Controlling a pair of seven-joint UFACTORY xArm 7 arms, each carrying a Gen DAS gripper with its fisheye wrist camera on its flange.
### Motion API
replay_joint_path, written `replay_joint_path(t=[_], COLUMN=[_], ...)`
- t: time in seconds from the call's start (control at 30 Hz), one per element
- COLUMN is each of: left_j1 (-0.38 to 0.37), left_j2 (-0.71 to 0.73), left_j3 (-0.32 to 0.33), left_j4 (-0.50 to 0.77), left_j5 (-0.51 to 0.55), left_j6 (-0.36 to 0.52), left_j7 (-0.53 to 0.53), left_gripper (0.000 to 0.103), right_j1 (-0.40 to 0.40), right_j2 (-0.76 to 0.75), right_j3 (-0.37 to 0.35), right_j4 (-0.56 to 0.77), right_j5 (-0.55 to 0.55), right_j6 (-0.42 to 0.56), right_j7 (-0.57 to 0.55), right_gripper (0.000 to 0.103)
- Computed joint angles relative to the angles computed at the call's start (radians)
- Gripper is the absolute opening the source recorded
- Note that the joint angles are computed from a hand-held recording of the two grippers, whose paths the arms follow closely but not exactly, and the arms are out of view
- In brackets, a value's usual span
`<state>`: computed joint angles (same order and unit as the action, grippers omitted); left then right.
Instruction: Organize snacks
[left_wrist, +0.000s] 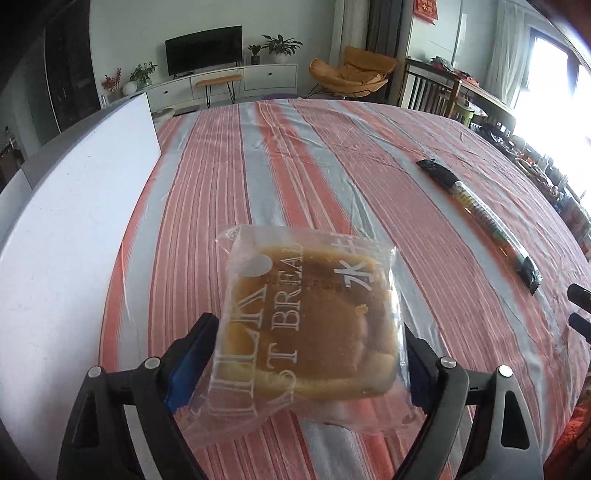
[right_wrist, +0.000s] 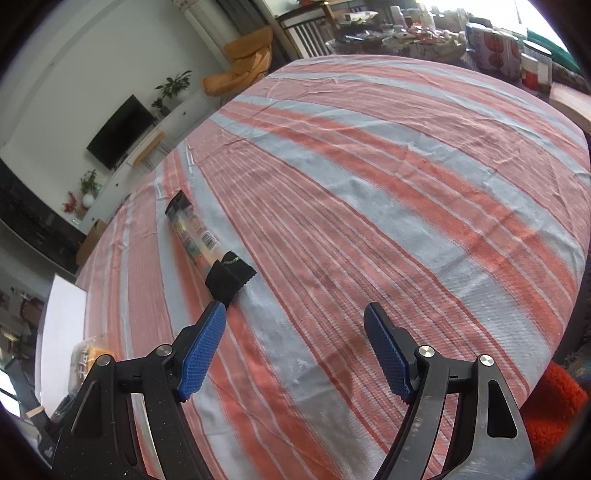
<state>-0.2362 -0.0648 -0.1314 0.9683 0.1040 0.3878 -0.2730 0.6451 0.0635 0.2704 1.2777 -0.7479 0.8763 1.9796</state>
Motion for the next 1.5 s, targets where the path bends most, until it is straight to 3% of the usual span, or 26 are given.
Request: replay_joint_path(t=[0.07, 0.27, 0.53, 1.2, 1.27, 1.4, 1.5], left_j1=[0.004, -0.003, -0.009, -0.012, -0.012, -0.012, -0.012], left_j2=[0.014, 0.042, 0.054, 0.056, 0.056, 0.057, 0.055], left_j3=[-0.002, 0.003, 0.002, 0.005, 0.005, 0.005, 0.005], left_j4=[-0.004, 0.024, 0.044, 0.048, 0.048, 0.049, 0.045], left_j5=[0.020, -0.005, 0.080, 0.093, 0.093, 0.100, 0.092], left_j6=[-0.025, -0.009, 0.024, 0.030, 0.030, 0.033, 0.026], left_j7=[-0.038, -0.017, -0.072, -0.079, -0.079, -0.084, -0.083], left_gripper=[0.097, 0.103, 0.103, 0.103, 0.103, 0.103, 0.103], right_j1=[-0.001, -0.008, -0.003, -0.023, -0.021, -0.017, -0.034], right_j2=[-0.007, -0.001, 0.002, -0.023, -0.046, -0.129, -0.125], right_j3=[0.000, 0.001, -0.005, 0.005, 0.007, 0.061, 0.075], right_j4=[-0.009, -0.007, -0.004, -0.044, -0.066, -0.130, -0.122], right_j5=[-0.001, 0.021, 0.018, -0.002, -0.045, -0.316, -0.345], right_j6=[-0.003, -0.008, -0.011, -0.053, -0.064, -0.010, -0.029], right_j7=[0.011, -0.008, -0.006, 0.034, 0.082, 0.331, 0.327], right_gripper=[0.080, 0.080, 0.080, 0.080, 0.080, 0.080, 0.081])
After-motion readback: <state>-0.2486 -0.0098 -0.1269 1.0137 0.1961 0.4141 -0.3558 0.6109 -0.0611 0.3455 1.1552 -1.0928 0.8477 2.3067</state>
